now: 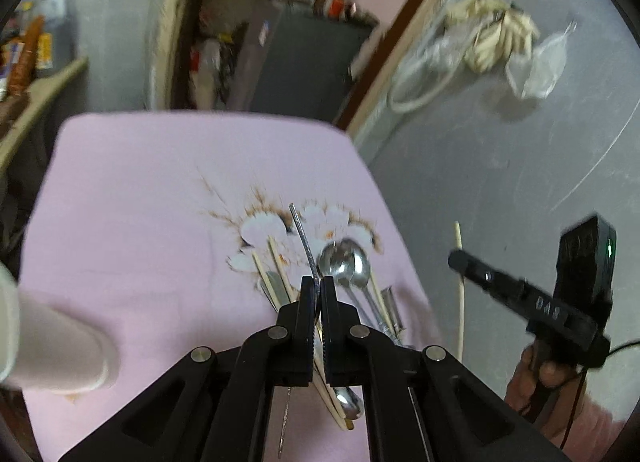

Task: Organize utensils
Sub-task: 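Lift both held utensils and carry them toward the white caddy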

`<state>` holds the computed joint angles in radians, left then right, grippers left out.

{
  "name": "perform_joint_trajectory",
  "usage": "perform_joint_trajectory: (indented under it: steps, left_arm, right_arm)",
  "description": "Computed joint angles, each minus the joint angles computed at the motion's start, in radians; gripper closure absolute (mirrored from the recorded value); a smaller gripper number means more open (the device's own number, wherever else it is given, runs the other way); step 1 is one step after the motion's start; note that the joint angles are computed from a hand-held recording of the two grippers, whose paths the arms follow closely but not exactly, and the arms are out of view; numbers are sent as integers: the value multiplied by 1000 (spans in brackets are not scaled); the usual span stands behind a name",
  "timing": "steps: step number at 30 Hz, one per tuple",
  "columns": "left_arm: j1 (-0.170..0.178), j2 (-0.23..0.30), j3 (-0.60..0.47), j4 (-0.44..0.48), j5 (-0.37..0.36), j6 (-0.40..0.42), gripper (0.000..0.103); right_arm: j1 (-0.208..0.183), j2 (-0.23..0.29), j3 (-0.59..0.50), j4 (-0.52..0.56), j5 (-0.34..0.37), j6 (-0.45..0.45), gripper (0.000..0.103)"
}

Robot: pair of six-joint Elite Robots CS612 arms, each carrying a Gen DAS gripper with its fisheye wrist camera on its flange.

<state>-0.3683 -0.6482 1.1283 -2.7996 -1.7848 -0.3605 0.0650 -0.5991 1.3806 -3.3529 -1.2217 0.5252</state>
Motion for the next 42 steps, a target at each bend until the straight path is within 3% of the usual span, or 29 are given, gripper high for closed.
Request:
perform_joint_trajectory:
  steps: [4,9,17,22,29,36,42]
  left_arm:
    - [12,-45,84,-158,17,-38,100]
    - [46,-77,120,-247,-31,-44,100]
    - [123,-136,171,-367,-76,-41,100]
    - [171,-162,195,-424,-40,-24,100]
    - [221,-139,184,-486,15,-47,100]
    - [241,-79,131,-493,25,-91,100]
    - [243,-43,117,-485,20,-76,100]
  right_arm:
    - [38,-22,17,-130,-79,0,99]
    - [81,-32,-8,-263,-170,17,99]
    - [171,29,-195,-338,-267,-9,99]
    - [215,88,-321,-340,-301,-50,99]
    - [250,183,-509,-276,-336,-112,99]
    - [266,246,-612,-171,-348,-128,99]
    - [271,274,-639,-126,-353,-157,99]
